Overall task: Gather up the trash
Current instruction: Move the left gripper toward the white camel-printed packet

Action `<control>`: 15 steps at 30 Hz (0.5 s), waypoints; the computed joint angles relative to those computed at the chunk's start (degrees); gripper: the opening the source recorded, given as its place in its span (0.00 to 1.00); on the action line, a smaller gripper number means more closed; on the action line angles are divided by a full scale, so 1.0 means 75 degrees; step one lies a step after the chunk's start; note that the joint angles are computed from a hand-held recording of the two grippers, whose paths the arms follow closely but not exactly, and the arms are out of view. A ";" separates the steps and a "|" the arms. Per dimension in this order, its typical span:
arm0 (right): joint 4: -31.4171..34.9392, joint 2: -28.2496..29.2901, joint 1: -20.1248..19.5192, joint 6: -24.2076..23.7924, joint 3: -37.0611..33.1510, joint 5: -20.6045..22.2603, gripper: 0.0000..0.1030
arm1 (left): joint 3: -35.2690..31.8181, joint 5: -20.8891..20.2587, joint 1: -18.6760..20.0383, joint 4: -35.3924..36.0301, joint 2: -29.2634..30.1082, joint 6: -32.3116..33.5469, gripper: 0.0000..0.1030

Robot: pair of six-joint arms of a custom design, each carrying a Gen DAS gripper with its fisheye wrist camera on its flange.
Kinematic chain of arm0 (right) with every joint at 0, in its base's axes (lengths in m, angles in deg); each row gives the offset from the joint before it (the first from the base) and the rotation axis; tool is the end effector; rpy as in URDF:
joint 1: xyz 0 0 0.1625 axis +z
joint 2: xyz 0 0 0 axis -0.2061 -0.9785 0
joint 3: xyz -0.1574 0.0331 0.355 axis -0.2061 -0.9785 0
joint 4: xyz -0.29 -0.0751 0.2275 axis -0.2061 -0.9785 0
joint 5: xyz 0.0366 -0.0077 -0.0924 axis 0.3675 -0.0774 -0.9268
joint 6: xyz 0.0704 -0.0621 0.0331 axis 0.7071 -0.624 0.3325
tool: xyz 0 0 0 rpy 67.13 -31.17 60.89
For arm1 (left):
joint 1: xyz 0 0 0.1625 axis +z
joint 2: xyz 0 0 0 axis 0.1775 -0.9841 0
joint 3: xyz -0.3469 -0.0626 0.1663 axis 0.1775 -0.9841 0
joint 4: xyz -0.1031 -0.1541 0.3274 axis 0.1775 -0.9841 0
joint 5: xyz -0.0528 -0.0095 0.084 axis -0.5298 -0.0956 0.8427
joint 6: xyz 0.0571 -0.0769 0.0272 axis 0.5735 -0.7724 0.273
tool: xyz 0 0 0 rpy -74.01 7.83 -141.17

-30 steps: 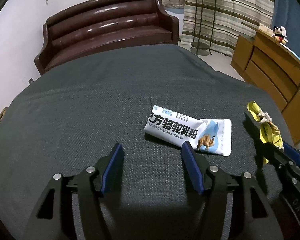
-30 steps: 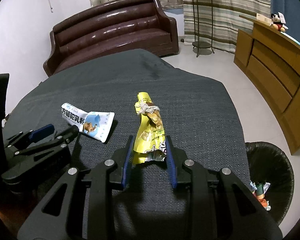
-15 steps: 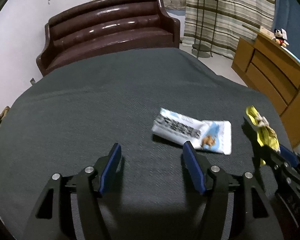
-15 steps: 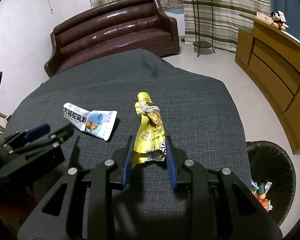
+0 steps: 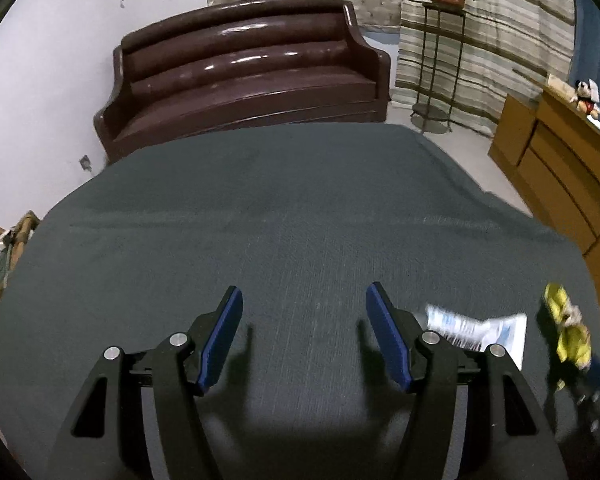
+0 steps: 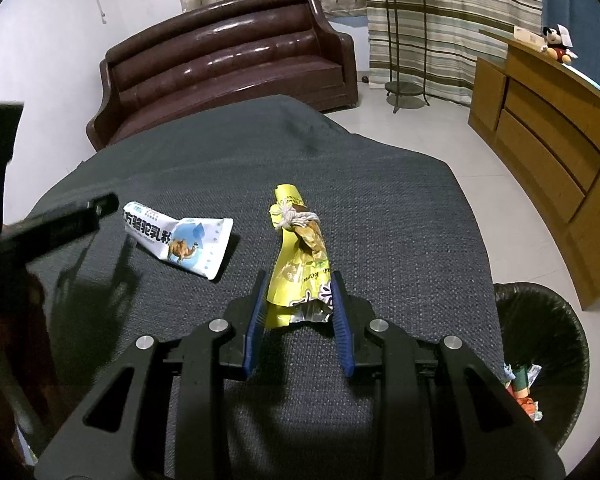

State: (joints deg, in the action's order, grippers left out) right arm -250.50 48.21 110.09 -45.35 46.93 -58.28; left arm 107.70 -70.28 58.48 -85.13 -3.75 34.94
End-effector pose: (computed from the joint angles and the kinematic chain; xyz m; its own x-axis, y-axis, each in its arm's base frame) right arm 0.1824 -0.6867 -0.0024 -0.7917 -0.0730 0.6065 -0.4442 0.7504 -0.4895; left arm -0.0751 -0.7706 0.1600 -0.6771 -0.0284 -0.7353 0.4646 0.7584 -0.4571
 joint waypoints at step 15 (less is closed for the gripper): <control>0.0116 0.0082 0.0021 0.0040 -0.0171 -0.0049 0.29 | 0.0395 -0.0336 -0.0042 0.0282 -0.0142 0.0341 0.61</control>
State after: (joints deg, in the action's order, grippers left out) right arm -249.63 48.82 110.25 -45.05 45.65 -58.65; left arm 110.67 -72.80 58.16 -83.02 -4.81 37.50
